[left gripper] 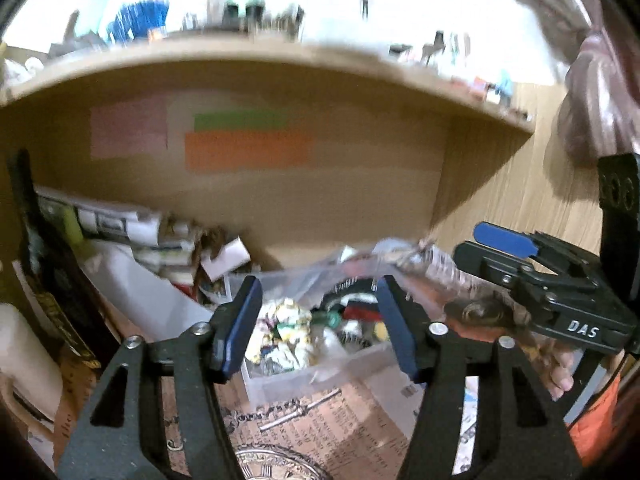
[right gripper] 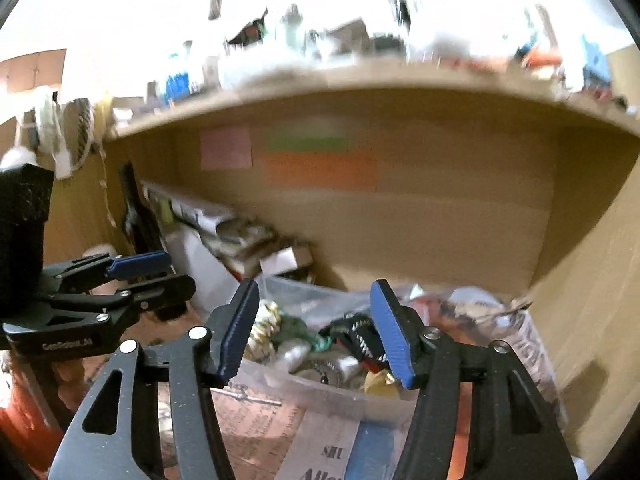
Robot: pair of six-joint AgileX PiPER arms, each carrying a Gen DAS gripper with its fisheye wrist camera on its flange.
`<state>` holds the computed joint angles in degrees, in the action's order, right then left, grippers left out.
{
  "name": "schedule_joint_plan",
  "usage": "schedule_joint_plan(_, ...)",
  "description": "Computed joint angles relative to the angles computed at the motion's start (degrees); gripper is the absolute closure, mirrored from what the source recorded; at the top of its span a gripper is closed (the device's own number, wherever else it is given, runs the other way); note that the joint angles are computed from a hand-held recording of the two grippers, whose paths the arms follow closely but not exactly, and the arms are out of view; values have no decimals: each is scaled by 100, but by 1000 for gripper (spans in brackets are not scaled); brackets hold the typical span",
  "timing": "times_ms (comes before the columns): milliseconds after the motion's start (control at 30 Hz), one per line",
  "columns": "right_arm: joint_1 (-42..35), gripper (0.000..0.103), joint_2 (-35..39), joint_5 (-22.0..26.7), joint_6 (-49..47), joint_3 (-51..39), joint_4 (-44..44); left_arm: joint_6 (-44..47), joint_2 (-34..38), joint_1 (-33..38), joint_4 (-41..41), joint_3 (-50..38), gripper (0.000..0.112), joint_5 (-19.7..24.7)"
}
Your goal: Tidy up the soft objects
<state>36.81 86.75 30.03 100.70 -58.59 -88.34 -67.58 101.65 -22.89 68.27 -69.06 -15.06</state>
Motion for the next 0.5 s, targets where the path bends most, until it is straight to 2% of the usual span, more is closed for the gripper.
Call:
schedule_joint_plan(33,90,46,-66,117,96,46,-94,504,-125,-10,-511,136,48,-29)
schedule_joint_plan(167,510,26,-231,792,560,186,-371,2041,-475,-55,-2084,545,38,-201)
schedule_joint_plan(233,642,24,-307,925,668,274,-479,2774,-628,-83,-2827,751,33,-300)
schedule_joint_plan(300,692,22,-313,947,742,304,-537,3049,-723,-84,-3097,878,29,-390)
schedule_joint_plan(367,759,15,-303,1033,795,325,-574,3291,-841,-114,-3339,993,24,-407)
schedule_joint_plan(500,909,8,-286,1355,837,380,-569,4754,-970,-281,-4776,1278,13,-544)
